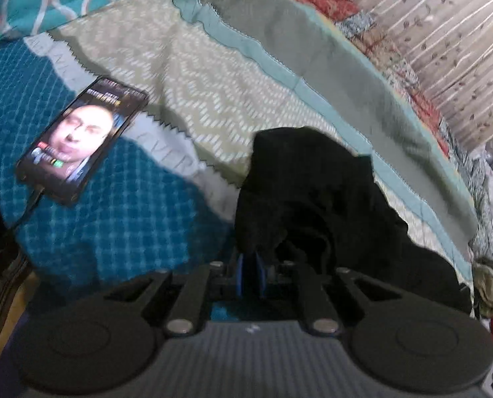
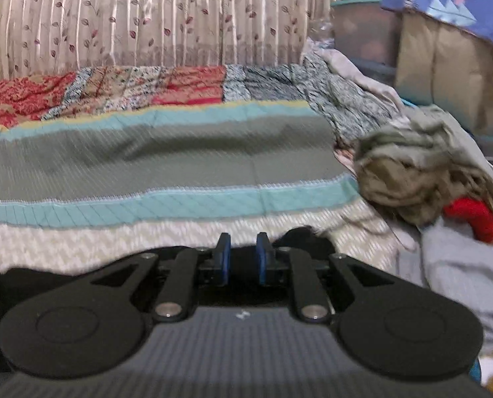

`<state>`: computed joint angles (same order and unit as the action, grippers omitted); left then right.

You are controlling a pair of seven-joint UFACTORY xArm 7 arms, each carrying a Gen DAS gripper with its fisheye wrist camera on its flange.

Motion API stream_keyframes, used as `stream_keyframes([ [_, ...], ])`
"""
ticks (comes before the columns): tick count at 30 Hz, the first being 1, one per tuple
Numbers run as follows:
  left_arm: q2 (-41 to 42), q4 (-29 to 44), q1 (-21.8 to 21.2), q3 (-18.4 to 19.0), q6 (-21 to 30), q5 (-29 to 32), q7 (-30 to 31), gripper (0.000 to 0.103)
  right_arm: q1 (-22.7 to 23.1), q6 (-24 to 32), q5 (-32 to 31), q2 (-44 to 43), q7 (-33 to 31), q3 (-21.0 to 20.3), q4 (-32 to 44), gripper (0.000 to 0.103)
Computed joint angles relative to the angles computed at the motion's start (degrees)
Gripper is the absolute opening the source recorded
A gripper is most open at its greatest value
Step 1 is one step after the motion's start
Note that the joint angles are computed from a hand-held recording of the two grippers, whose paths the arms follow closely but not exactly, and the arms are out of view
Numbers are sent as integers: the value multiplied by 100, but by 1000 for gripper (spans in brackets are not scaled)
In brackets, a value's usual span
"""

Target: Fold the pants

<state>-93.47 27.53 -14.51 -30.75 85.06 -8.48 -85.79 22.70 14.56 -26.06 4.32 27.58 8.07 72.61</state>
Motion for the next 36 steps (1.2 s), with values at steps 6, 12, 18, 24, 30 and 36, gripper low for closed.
stream_keyframes([
  [6,368,926,685,162,103,1498,1038,16,-303,-74,953,-642,-665,49,-754,39],
  [12,2588,1072,1066,348,-1959,1675,2115,30,-191,-443,2639,-703,-1246,152,-1054,48],
  [18,5247,1461,624,307,-3506,1420,2167,45,-141,-384,3463,-525,-1370,196,-1110,48],
  [24,6308,1463,-60,697,-3686,1206,2117,22,-253,-259,5779,-208,-2684,256,-824,48],
  [30,5228,896,-66,952,-3963,1471,1266,10,-417,168,6399,431,-2548,328,-249,48],
  [36,4308,814,441,1235,-4149,1711,1089,10,-200,466,4769,966,-1567,231,298,8],
])
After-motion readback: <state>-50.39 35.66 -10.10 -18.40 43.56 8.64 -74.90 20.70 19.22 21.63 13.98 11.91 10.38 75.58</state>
